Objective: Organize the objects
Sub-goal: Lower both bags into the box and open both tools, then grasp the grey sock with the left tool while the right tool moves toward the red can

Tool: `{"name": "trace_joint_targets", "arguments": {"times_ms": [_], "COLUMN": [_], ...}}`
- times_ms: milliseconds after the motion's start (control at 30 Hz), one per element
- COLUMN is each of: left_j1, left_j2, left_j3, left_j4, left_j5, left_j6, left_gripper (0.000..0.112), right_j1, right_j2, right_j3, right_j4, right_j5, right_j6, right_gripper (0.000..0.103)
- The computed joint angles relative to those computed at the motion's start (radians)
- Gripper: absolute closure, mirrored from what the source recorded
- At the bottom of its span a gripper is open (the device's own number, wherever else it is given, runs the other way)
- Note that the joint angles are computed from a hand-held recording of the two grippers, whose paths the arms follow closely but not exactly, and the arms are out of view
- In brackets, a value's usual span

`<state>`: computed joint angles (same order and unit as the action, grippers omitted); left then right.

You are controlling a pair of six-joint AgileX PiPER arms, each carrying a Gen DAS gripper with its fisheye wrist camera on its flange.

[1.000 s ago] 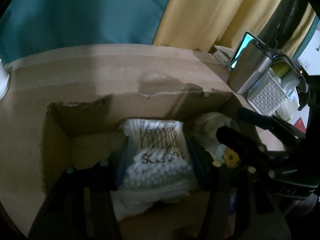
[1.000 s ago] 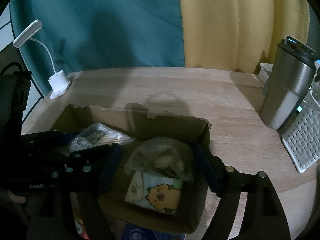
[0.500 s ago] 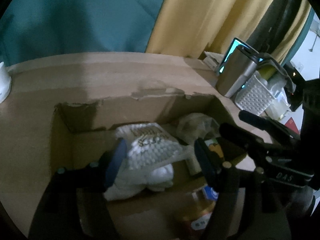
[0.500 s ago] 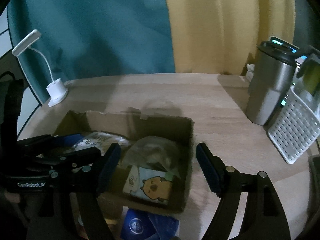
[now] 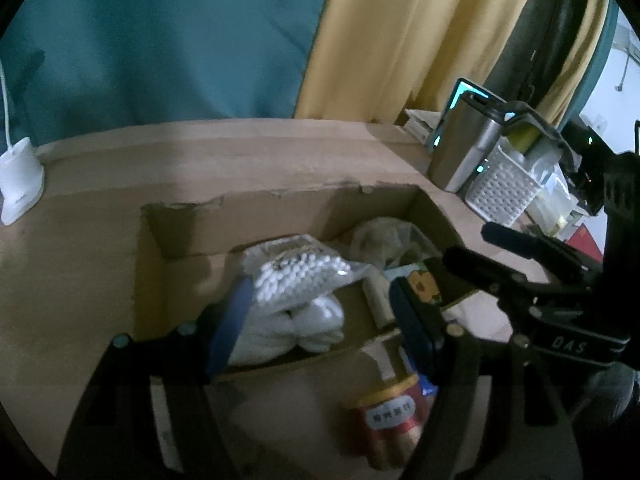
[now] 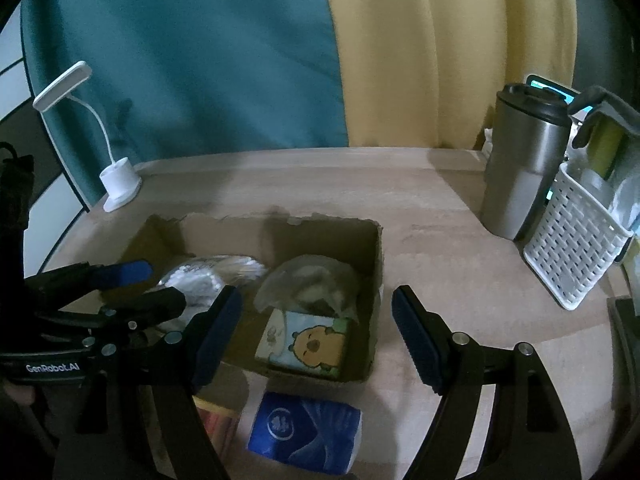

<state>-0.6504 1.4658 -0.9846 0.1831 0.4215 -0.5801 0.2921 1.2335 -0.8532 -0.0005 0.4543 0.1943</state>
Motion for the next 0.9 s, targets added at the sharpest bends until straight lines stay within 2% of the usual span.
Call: {"name": "trace_joint_targets", "arguments": {"times_ms": [533,900], "left_j1": [-0.076,-0.095], "left_j2": [-0.101,-0.172], "left_j3": [0.085,0.156], "left_j4": [0.180,0.238], "left_j5": [0.022,0.027], "left_j6": [-0.218,-0.290], "left_gripper": [0.034,0.034], "right_j1": [0.074,0.140], "right_j2": [-0.089,-0.129], "right_j3": [0.060,0.087], "right_j4": [-0.110,-0.198], "right_j5": [0.022,0.051], "right_j6": [0.140,0.250], "right_gripper": [0.023,0.023]}}
